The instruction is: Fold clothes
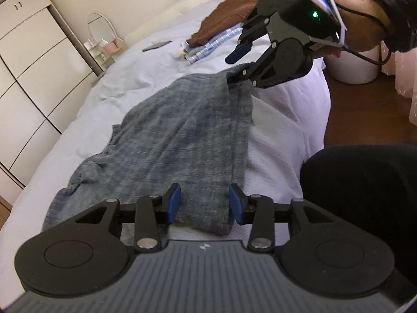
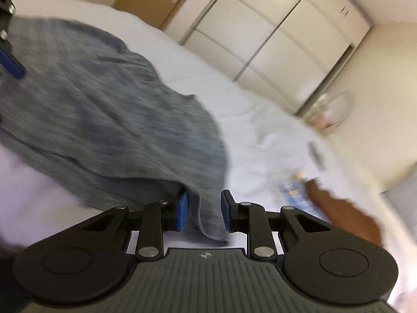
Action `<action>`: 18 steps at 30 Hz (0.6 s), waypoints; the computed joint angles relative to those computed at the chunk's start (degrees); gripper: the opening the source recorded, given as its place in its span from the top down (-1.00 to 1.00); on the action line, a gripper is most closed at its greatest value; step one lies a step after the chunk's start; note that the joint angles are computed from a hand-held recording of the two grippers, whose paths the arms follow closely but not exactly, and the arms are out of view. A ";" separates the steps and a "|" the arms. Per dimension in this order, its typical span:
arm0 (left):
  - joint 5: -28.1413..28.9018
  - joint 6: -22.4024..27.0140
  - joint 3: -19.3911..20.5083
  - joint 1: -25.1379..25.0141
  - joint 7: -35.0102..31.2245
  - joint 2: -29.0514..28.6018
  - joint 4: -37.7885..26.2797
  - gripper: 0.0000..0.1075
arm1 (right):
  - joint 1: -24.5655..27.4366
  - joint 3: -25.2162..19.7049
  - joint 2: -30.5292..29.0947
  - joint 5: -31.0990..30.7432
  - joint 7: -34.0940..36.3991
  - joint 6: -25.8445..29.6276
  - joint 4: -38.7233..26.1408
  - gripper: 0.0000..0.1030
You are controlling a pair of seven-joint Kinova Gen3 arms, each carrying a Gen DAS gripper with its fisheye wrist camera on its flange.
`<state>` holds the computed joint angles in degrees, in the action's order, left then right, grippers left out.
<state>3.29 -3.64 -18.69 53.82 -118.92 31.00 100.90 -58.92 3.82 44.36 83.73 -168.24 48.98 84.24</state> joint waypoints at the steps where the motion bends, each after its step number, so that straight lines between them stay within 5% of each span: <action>1: -0.21 0.49 0.44 -0.37 -0.16 0.10 -0.26 0.35 | 0.56 -0.11 0.45 -0.28 1.46 -0.38 -0.32 0.51; 4: -1.42 1.74 2.18 -1.87 -0.14 0.10 -0.84 0.45 | 0.82 0.20 1.61 -0.47 4.21 -0.89 -0.69 0.64; 5: -1.94 1.97 3.04 -2.63 -0.03 -0.08 -0.90 0.52 | 0.70 0.49 1.70 -0.74 4.89 -0.71 -0.75 0.92; 6: -2.36 1.92 4.10 -3.57 0.21 -0.30 -0.80 0.53 | 0.68 0.59 1.80 -0.25 4.71 -0.49 -0.51 1.00; 13: -4.51 1.68 8.38 -7.15 0.80 -0.92 -0.22 0.63 | 0.43 0.84 0.11 -1.53 -4.26 5.37 2.52 1.00; 18: -4.06 0.90 9.84 -8.61 1.83 -2.26 1.22 0.62 | 1.89 -1.32 -3.63 -2.10 -9.01 1.74 5.74 1.00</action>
<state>-0.76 -2.74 -8.85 45.21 -117.09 28.74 102.12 -57.03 2.51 40.73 81.63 -177.25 50.72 89.98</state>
